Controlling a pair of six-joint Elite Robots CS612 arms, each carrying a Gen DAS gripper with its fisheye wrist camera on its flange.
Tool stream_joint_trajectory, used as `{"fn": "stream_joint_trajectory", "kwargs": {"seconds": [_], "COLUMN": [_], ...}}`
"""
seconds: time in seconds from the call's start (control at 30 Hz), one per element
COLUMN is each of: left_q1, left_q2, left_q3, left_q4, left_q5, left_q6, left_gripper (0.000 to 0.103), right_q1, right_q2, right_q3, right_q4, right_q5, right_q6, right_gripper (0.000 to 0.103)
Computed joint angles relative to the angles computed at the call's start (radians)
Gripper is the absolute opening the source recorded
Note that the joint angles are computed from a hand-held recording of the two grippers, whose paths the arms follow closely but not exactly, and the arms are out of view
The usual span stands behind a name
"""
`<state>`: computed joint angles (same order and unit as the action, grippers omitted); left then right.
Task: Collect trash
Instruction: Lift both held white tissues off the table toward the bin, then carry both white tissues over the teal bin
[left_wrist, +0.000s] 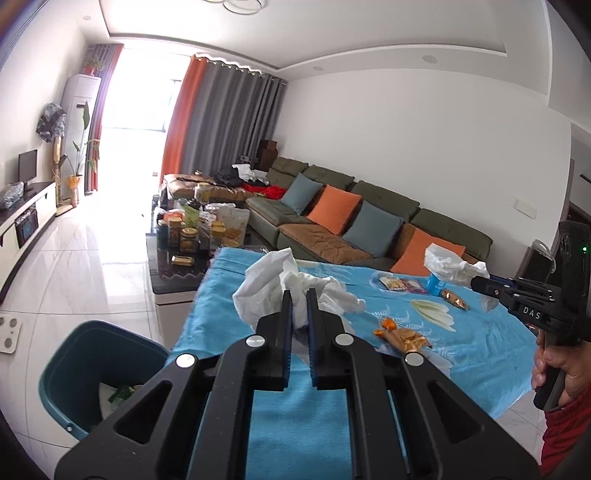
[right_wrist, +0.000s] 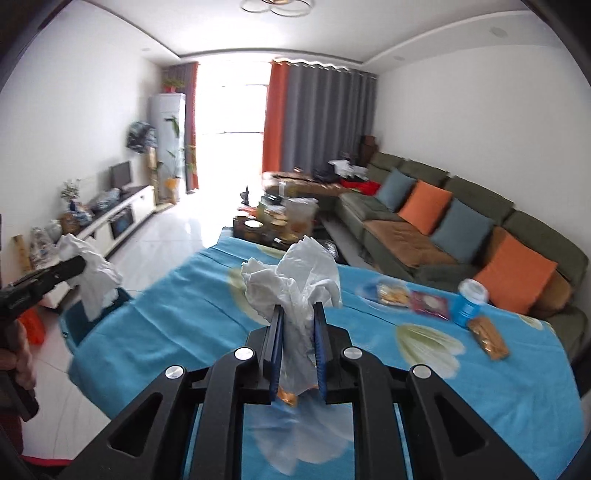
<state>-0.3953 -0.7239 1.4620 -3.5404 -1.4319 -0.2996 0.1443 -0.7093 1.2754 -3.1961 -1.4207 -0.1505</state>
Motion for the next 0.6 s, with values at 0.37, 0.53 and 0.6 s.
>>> {"fn": "stream_joint_trajectory", "kwargs": {"seconds": [0.37,0.53,0.6], "left_q1": [0.002,0.011,0.015], "left_q2": [-0.049,-0.069,-0.076], "left_q3": [0.093,0.140,0.159], "left_q4": [-0.030,0.000,0.015], "left_q5": [0.160,0.238,0.261], "left_q6": [-0.024,-0.074,-0.095], "left_gripper": [0.007,0.007,0.007], "right_q1": [0.041,0.063,0.070], "right_q2": [0.069,0.107,0.124], "right_q3": [-0.138,-0.214,-0.248], "right_q4": [0.113,0.215,0.260], "right_q5": [0.236,0.325,0.351], "right_q6": [-0.054,-0.078,-0.087], "right_gripper": [0.013,0.013,0.013]}}
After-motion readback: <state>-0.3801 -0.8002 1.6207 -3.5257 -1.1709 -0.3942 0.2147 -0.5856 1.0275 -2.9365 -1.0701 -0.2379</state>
